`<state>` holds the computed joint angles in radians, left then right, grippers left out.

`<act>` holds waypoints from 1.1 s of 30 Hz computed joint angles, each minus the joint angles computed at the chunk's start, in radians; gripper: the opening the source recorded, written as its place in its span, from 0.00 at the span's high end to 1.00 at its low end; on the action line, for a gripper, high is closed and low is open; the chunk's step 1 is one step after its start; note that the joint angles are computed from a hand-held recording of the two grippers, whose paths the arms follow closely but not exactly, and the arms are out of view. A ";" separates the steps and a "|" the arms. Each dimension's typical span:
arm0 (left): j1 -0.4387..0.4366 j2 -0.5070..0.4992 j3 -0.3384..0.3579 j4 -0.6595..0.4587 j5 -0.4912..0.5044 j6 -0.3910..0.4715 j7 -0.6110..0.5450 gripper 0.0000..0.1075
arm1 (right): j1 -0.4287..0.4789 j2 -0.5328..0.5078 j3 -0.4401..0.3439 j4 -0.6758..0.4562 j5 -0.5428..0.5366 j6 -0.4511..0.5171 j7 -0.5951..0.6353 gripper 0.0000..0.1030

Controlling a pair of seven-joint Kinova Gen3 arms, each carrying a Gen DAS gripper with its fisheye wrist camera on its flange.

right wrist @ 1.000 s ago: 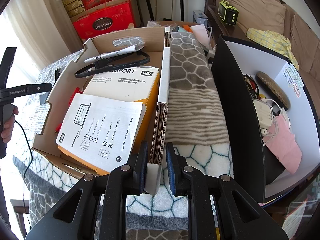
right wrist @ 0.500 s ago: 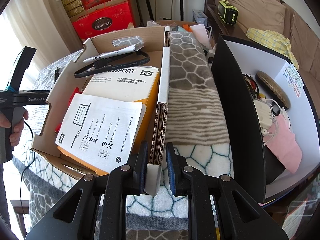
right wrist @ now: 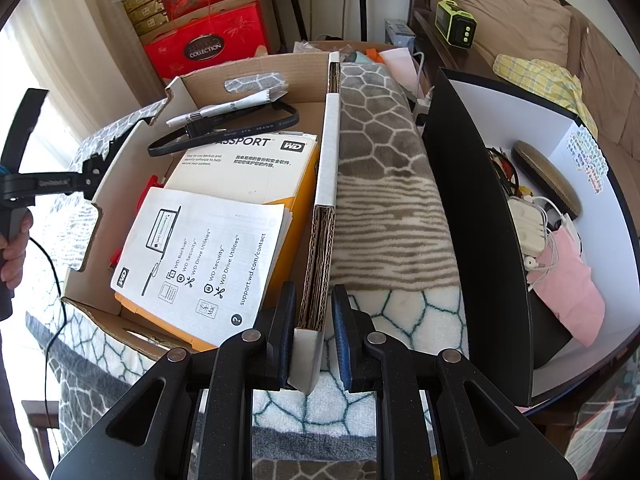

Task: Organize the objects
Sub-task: 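Close the left gripper on the black strap and lift it, then carry the black strap into the tray and open the left gripper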

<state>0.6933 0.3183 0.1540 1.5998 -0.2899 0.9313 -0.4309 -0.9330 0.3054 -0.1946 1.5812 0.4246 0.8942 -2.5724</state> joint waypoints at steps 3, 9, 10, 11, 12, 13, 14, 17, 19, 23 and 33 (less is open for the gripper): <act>-0.006 -0.056 0.000 0.037 -0.001 -0.044 0.019 0.89 | -0.002 0.001 0.001 -0.001 0.002 0.003 0.000 0.84; -0.027 -0.108 0.027 0.015 -0.005 -0.061 0.018 0.89 | -0.003 0.001 0.001 0.000 0.004 0.002 -0.002 0.84; -0.029 -0.107 0.031 0.001 -0.006 -0.062 0.014 0.89 | -0.003 0.001 0.001 0.000 0.004 0.002 -0.002 0.84; -0.029 -0.103 0.035 -0.016 -0.007 -0.059 0.009 0.89 | -0.003 0.002 0.001 -0.001 0.004 0.003 -0.001 0.84; -0.028 -0.094 0.038 -0.039 -0.009 -0.049 -0.001 0.89 | -0.003 0.002 0.001 -0.001 0.004 0.003 -0.001 0.84; -0.021 -0.081 0.039 -0.065 -0.016 -0.035 -0.003 0.89 | -0.003 0.001 0.001 0.000 0.004 0.003 -0.001 0.84; -0.016 -0.071 0.038 -0.086 -0.018 -0.025 -0.006 0.89 | -0.003 0.002 0.001 0.000 0.004 0.003 -0.001 0.84; -0.013 -0.038 0.038 -0.144 0.004 -0.024 -0.037 0.89 | -0.003 0.001 0.001 0.001 0.003 0.000 -0.002 0.84; -0.008 -0.003 0.040 -0.196 0.026 -0.012 -0.073 0.89 | -0.004 0.002 0.001 0.000 0.005 0.002 -0.002 0.84; 0.015 0.086 0.032 -0.320 0.066 0.059 -0.140 0.89 | -0.005 0.001 0.002 0.001 0.007 0.003 -0.004 0.84; 0.060 0.163 0.008 -0.402 0.153 0.138 -0.223 0.89 | -0.005 -0.003 -0.001 0.013 0.009 -0.009 -0.010 0.84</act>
